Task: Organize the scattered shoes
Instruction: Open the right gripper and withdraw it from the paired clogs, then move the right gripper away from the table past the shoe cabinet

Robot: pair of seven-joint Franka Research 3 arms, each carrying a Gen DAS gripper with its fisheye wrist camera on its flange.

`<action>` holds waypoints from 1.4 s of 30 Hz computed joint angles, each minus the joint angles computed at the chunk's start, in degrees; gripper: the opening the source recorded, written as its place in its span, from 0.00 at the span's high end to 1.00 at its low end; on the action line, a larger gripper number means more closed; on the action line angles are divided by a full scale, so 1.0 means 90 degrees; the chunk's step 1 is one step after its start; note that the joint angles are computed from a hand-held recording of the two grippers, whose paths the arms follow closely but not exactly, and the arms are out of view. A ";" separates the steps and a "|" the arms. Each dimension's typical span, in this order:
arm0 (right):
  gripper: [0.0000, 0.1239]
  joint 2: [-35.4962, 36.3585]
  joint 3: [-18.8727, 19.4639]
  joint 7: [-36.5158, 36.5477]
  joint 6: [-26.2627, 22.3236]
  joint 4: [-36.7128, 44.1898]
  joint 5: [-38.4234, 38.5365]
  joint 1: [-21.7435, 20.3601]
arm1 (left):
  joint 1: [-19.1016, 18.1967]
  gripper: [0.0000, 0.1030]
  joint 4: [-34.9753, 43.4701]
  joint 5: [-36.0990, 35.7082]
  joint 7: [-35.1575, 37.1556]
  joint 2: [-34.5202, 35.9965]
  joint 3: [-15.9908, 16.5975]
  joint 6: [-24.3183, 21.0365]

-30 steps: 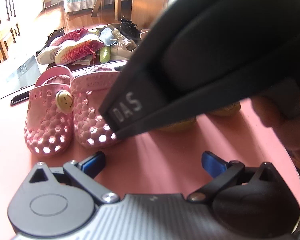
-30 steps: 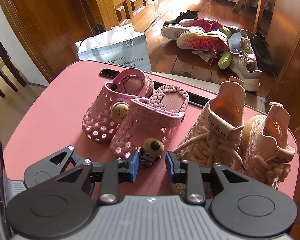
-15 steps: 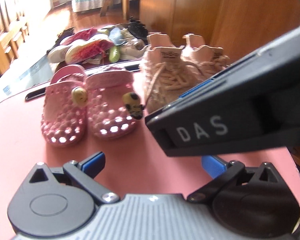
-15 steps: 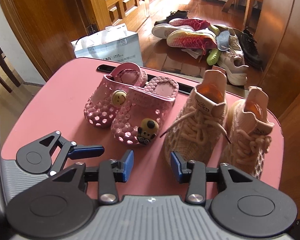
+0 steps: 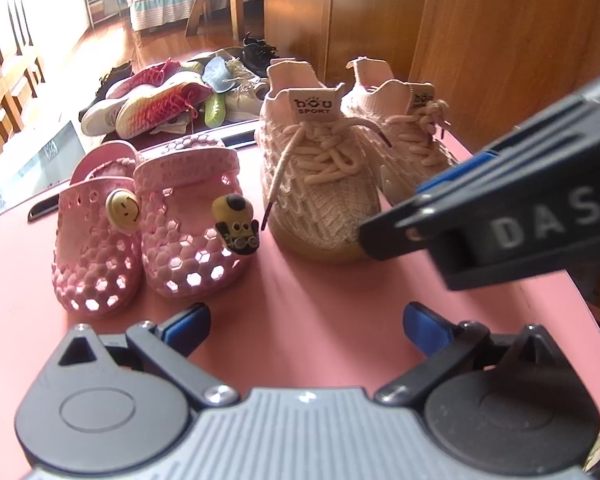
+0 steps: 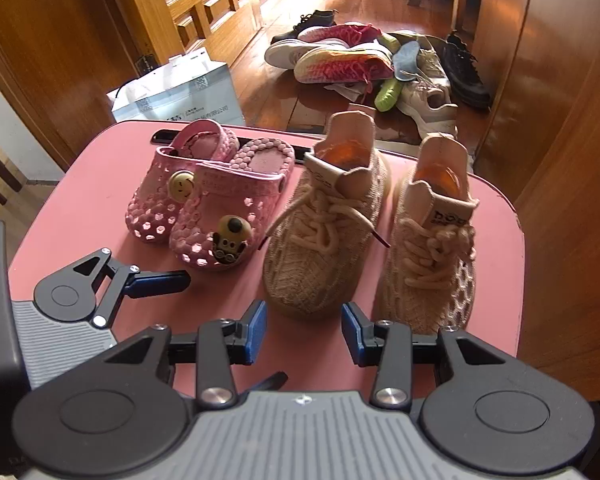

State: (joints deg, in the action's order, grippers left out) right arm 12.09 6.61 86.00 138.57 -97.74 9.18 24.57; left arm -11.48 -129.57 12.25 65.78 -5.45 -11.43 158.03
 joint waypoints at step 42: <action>0.50 -0.0863 -0.0038 0.0824 -0.0086 -0.0934 -0.0314 -0.0102 | -0.0360 0.00 0.0007 0.0242 0.0198 -0.0465 -0.0207 -0.0839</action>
State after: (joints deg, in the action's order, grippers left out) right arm 4.32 6.27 93.42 137.80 -106.15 6.36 23.66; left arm -14.72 -129.51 14.44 67.56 -9.64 -13.30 150.47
